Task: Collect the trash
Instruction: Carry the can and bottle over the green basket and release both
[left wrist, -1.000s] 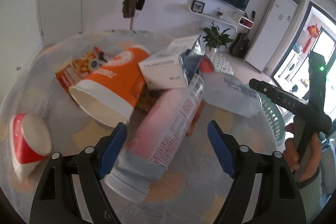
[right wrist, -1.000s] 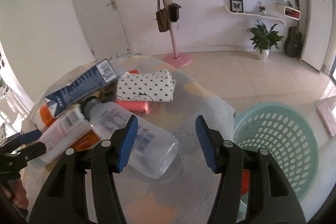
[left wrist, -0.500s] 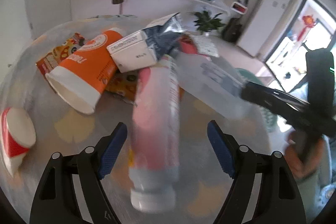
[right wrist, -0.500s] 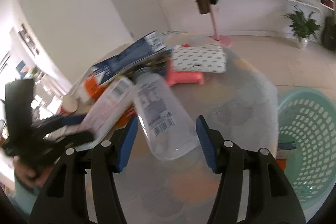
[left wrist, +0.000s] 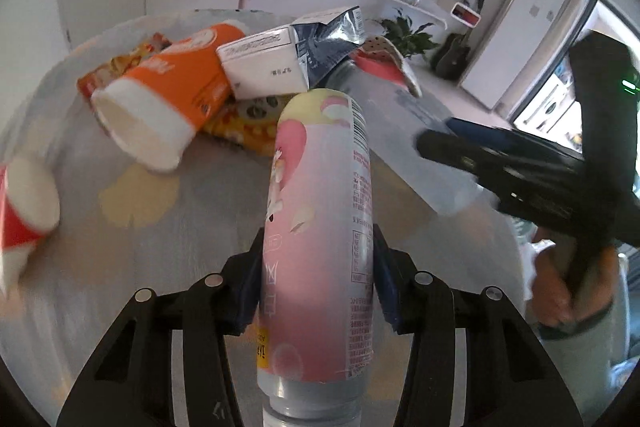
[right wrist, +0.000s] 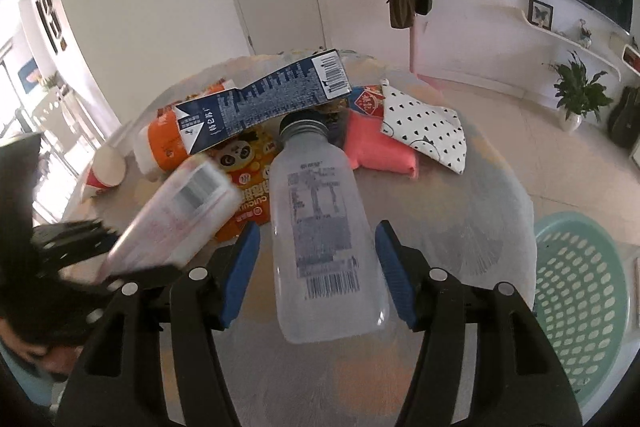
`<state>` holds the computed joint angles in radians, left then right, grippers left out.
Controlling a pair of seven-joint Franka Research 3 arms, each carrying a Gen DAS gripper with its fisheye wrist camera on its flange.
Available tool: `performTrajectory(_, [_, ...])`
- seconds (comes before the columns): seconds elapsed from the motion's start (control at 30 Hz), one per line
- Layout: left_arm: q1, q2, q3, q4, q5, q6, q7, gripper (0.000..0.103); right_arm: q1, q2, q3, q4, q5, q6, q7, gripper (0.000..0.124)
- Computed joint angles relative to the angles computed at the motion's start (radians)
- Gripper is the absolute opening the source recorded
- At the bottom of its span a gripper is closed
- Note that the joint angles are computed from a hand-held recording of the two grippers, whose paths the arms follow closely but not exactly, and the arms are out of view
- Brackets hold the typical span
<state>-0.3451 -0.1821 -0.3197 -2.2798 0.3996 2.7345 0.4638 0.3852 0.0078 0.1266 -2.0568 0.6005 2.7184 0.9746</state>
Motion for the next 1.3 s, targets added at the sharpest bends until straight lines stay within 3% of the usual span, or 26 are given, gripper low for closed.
performTrajectory(0.17, [-0.003,-0.032,-0.017,-0.033,0.018,0.028,-0.046,0.046,0.013,0.037,0.004,0.019,-0.154,0.011,0.130,0.061])
performTrajectory(0.27, [0.004,-0.042,-0.027,-0.038,0.047,0.038,-0.071,0.046,0.024,0.036,0.003,-0.001,-0.270,0.037,0.225,0.052])
performTrajectory(0.37, [0.010,-0.056,-0.036,-0.048,0.073,0.052,-0.103,0.046,0.024,0.009,0.007,-0.037,-0.269,0.056,0.237,0.052])
performTrajectory(0.8, [0.060,-0.082,-0.083,-0.048,0.222,0.141,-0.226,0.046,0.062,-0.234,-0.057,-0.245,0.126,0.098,0.001,0.052])
performTrajectory(1.03, [0.085,-0.007,-0.107,0.085,0.350,0.149,-0.265,0.046,0.025,-0.311,-0.067,-0.278,0.077,0.185,0.079,0.052])
performTrajectory(1.13, [0.059,0.069,-0.091,0.183,0.383,0.133,-0.232,0.046,-0.010,-0.328,-0.074,-0.290,0.040,0.220,0.144,0.052])
performTrajectory(1.23, [0.021,0.172,-0.070,0.303,0.432,0.128,-0.208,0.046,-0.107,-0.335,-0.037,-0.310,-0.080,0.257,0.283,0.052])
performTrajectory(1.3, [-0.010,0.235,-0.053,0.370,0.436,0.134,-0.182,0.046,-0.127,-0.322,-0.061,-0.308,-0.107,0.254,0.327,0.052])
